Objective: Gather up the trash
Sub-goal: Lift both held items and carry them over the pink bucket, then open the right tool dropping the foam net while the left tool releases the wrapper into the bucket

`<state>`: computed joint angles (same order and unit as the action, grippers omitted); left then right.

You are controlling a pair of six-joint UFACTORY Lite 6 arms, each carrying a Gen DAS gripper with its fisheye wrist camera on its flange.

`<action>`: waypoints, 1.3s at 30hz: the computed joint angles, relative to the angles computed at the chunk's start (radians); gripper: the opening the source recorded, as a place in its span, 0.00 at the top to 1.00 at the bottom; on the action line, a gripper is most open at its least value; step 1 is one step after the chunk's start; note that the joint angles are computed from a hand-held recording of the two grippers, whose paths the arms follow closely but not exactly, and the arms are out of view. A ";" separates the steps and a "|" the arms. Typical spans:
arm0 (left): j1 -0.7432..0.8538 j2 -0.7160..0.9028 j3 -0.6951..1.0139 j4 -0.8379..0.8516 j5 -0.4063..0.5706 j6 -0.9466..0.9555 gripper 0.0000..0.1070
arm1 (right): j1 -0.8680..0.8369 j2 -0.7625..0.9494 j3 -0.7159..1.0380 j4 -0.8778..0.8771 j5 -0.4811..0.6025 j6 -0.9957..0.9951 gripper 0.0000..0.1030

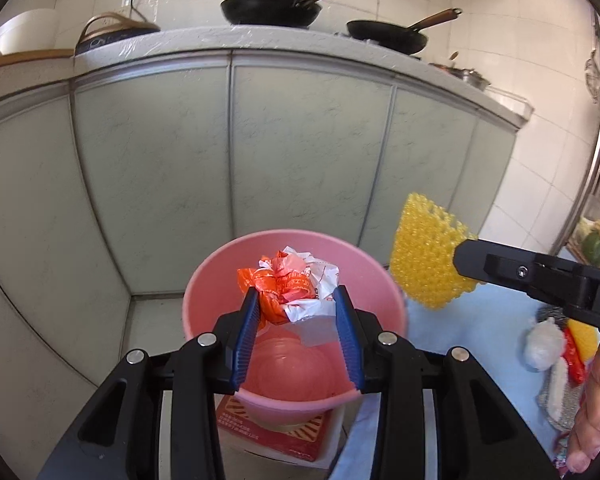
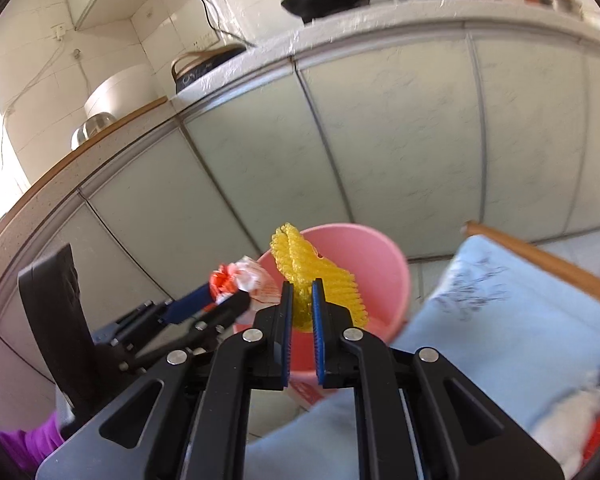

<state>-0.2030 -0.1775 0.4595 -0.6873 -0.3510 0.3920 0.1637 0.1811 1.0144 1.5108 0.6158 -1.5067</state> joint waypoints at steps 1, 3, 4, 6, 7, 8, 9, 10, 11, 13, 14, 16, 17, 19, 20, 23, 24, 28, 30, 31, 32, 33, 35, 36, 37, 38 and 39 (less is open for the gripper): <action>0.011 0.031 0.006 0.036 -0.010 -0.035 0.65 | 0.003 0.069 0.050 -0.011 0.028 0.034 0.91; 0.013 0.097 0.027 0.043 -0.032 -0.061 0.65 | 0.012 0.148 0.109 -0.023 0.045 0.065 0.91; 0.019 0.124 0.037 0.057 -0.037 -0.078 0.65 | 0.020 0.192 0.139 -0.022 0.041 0.074 0.91; 0.028 0.200 0.085 0.082 -0.043 -0.108 0.65 | 0.028 0.248 0.173 -0.024 0.039 0.089 0.91; 0.025 0.220 0.090 0.076 -0.054 -0.107 0.65 | 0.030 0.279 0.193 -0.030 0.035 0.101 0.91; 0.024 0.241 0.100 0.070 -0.060 -0.103 0.65 | 0.037 0.302 0.209 -0.031 0.025 0.105 0.91; 0.024 0.264 0.113 0.065 -0.064 -0.098 0.65 | 0.035 0.318 0.215 -0.033 0.019 0.101 0.91; 0.022 0.282 0.120 0.056 -0.069 -0.092 0.65 | 0.037 0.334 0.223 -0.039 0.007 0.103 0.91; 0.029 0.298 0.134 0.069 -0.058 -0.102 0.65 | 0.040 0.351 0.232 -0.046 -0.004 0.107 0.91; 0.033 0.321 0.150 0.048 -0.062 -0.091 0.65 | 0.047 0.374 0.245 -0.056 -0.027 0.117 0.91; 0.027 0.330 0.160 0.019 -0.061 -0.068 0.65 | 0.046 0.380 0.247 -0.063 -0.031 0.123 0.91; 0.022 0.347 0.179 0.001 -0.051 -0.049 0.64 | 0.056 0.415 0.273 -0.067 -0.046 0.137 0.91; 0.024 0.359 0.189 -0.017 -0.053 -0.028 0.64 | 0.054 0.414 0.271 -0.073 -0.049 0.142 0.91; 0.018 0.363 0.196 -0.054 -0.053 0.010 0.63 | 0.062 0.425 0.275 -0.077 -0.067 0.140 0.91; 0.013 0.372 0.208 -0.082 -0.051 0.033 0.63 | 0.067 0.419 0.269 -0.082 -0.078 0.144 0.91; 0.005 0.386 0.228 -0.124 -0.042 0.063 0.62 | 0.069 0.408 0.256 -0.090 -0.098 0.141 0.91; 0.002 0.391 0.236 -0.143 -0.042 0.076 0.61 | 0.075 0.401 0.250 -0.092 -0.108 0.144 0.91; 0.005 0.363 0.204 -0.143 -0.049 0.070 0.54 | 0.084 0.389 0.244 -0.111 -0.136 0.151 0.90; 0.001 0.355 0.196 -0.144 -0.059 0.067 0.51 | 0.085 0.391 0.252 -0.131 -0.144 0.169 0.90; 0.000 0.351 0.191 -0.142 -0.063 0.064 0.51 | 0.085 0.395 0.261 -0.145 -0.145 0.183 0.90; -0.003 0.348 0.189 -0.153 -0.067 0.074 0.51 | 0.087 0.399 0.268 -0.161 -0.149 0.199 0.90; -0.004 0.340 0.182 -0.158 -0.067 0.080 0.50 | 0.089 0.399 0.269 -0.168 -0.158 0.209 0.90; -0.004 0.332 0.181 -0.168 -0.064 0.090 0.48 | 0.086 0.402 0.277 -0.187 -0.161 0.224 0.89; -0.005 0.328 0.177 -0.164 -0.067 0.087 0.47 | 0.087 0.402 0.278 -0.195 -0.165 0.231 0.89; -0.008 0.330 0.179 -0.167 -0.071 0.090 0.45 | 0.094 0.404 0.288 -0.209 -0.171 0.251 0.88; -0.011 0.328 0.179 -0.175 -0.074 0.099 0.43 | 0.092 0.404 0.290 -0.216 -0.172 0.256 0.82; -0.014 0.324 0.176 -0.180 -0.077 0.105 0.41 | 0.092 0.402 0.290 -0.214 -0.173 0.255 0.74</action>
